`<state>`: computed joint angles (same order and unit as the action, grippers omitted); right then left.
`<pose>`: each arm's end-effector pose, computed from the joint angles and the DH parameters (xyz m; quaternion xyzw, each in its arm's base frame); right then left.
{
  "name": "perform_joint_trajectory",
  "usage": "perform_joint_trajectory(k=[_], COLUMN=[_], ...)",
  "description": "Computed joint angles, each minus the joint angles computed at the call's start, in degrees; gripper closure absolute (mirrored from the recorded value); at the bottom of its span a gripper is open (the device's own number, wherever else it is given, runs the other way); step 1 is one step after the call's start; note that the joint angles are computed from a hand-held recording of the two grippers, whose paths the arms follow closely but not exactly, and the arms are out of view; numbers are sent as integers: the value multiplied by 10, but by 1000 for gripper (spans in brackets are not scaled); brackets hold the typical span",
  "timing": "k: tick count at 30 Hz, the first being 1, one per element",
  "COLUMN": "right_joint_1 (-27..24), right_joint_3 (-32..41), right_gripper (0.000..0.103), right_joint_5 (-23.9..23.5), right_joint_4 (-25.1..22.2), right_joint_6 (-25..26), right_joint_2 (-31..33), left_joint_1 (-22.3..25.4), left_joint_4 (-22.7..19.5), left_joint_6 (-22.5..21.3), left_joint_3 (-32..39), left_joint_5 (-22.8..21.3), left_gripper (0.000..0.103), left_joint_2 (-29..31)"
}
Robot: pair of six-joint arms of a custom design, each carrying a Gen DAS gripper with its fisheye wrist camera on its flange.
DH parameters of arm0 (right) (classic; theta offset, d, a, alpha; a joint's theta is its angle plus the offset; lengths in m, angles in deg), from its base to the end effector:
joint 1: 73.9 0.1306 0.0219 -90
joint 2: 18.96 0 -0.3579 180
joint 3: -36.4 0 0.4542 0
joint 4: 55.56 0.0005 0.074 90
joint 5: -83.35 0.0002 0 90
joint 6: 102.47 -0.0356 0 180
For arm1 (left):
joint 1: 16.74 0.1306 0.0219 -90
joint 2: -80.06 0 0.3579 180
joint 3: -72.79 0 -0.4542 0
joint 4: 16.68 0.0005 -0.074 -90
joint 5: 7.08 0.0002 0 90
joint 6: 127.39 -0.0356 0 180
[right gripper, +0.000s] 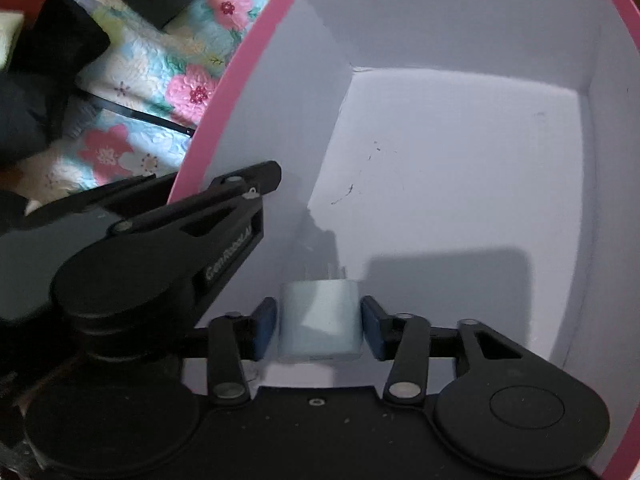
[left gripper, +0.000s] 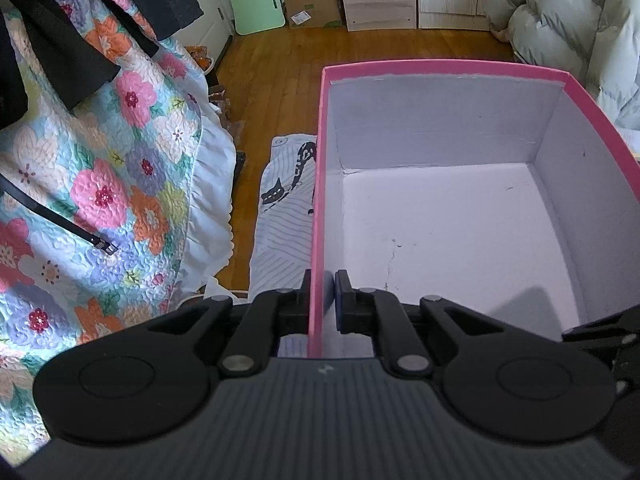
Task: Organize rigid objects
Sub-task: 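Lower the white cube charger into the pink box and open the right gripper, then grasp the larger white square charger with the right gripper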
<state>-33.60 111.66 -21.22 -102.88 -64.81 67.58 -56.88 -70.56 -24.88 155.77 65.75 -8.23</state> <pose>0.3774 0.3312 0.3063 0.0660 0.9533 0.2784 0.0971 0.4124 -0.3347 0.3234 0.1951 0.9413 0.0262 0.2741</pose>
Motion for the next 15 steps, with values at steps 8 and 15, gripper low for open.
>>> perform_joint_trajectory(k=[8,15], right_joint_1=[32,72], right_joint_3=[-76,-125], right_gripper=[44,44], right_joint_5=[57,247], right_joint_4=[7,-120], right_joint_6=[24,89], right_joint_2=[-163,-332], left_joint_1=[1,0], left_joint_4=[0,-2], left_joint_6=[-2,-2], left_joint_3=[-1,-1], left_joint_5=[-1,-5], left_gripper=[96,95], left_joint_2=[-1,0])
